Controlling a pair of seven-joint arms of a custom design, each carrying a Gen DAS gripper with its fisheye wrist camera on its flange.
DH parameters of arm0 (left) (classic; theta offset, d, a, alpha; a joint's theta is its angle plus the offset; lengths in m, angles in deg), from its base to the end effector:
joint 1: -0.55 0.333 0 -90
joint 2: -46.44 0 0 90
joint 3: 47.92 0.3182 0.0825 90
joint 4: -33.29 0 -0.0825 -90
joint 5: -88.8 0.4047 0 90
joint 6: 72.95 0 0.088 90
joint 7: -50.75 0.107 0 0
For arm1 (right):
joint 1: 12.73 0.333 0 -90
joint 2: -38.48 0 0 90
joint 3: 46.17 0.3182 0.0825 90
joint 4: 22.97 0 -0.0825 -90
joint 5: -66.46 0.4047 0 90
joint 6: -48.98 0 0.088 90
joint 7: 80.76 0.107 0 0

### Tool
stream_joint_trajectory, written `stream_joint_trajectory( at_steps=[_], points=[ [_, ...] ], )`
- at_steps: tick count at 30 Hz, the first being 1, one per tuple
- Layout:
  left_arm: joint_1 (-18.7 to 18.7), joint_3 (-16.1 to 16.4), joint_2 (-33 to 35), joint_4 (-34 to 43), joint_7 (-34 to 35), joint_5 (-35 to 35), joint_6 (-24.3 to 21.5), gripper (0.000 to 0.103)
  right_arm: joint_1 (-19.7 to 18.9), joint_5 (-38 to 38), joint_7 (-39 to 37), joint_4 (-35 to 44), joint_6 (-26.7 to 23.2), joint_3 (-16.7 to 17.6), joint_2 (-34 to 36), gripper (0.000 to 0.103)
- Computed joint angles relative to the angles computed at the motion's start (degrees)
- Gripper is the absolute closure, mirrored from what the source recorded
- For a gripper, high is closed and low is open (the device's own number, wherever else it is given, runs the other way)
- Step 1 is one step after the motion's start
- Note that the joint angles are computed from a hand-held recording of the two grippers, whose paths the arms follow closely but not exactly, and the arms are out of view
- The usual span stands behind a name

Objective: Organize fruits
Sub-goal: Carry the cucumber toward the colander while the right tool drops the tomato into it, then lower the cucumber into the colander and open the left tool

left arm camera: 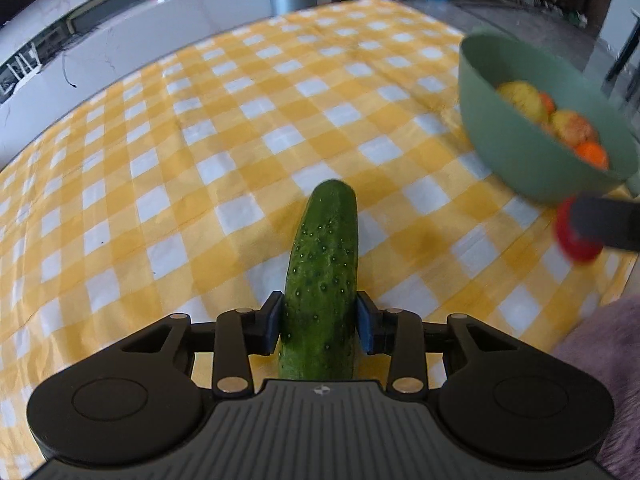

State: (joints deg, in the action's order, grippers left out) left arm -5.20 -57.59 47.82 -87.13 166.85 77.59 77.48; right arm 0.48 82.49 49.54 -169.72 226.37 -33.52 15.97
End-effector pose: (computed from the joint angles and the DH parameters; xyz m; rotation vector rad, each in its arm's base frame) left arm 0.5854 -0.1561 0.4540 -1.3267 2.4489 -0.6070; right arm 0.4331 0.1914 0.4999 -1.1348 1.9130 -0.1633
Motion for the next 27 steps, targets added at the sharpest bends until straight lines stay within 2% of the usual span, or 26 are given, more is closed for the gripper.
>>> stream_joint_trajectory(
  at_steps=[2,6,9,11,14,18,20,22,24,27],
  points=[
    [-0.4,-0.2,-1.2,-0.8,-0.1,0.9,1.0,0.061,-3.8,-0.9,2.4,-2.0,0.9,2.2,-2.8,0.078],
    [-1.4,-0.3,-2.5,-0.4,-1.8,0.1,0.1,0.061,-10.0,-1.3,6.5,-5.5,1.1,4.8,-8.0,0.078],
    [-2.2,-0.3,-3.8,-1.2,-1.9,-0.7,2.2,0.061,-13.4,-2.0,8.5,-6.9,0.0,5.5,-10.3,0.078],
    [-3.0,0.0,-4.9,-1.7,-1.0,-3.1,3.6,0.061,-15.0,-3.0,9.4,-7.2,-1.8,5.6,-11.0,0.078],
    [-4.4,0.9,-6.0,-0.8,3.2,-10.4,3.7,0.061,-17.9,-4.6,12.5,-7.6,-2.6,7.3,-11.2,0.078],
    [-6.3,1.3,-6.2,2.2,7.7,-17.6,2.9,0.061,-16.2,-5.2,12.9,-7.9,-0.5,5.1,-9.4,0.075],
    [-7.0,0.9,-5.3,4.3,9.1,-18.8,2.1,0.061,-15.8,-5.0,12.8,-8.1,0.0,4.5,-9.1,0.075],
    [-7.3,0.0,-3.3,7.1,8.7,-18.7,1.1,0.061,-14.4,-4.0,12.8,-8.7,1.5,3.3,-9.3,0.060],
    [-7.5,-1.3,-1.0,9.8,7.1,-16.9,0.4,0.061,-15.6,-2.9,13.8,-9.4,3.3,4.5,-9.8,0.053],
    [-7.7,-3.4,2.4,12.8,8.1,-14.7,1.3,0.061,-17.2,-1.9,14.6,-11.2,4.6,6.0,-12.1,0.050]
  ],
)
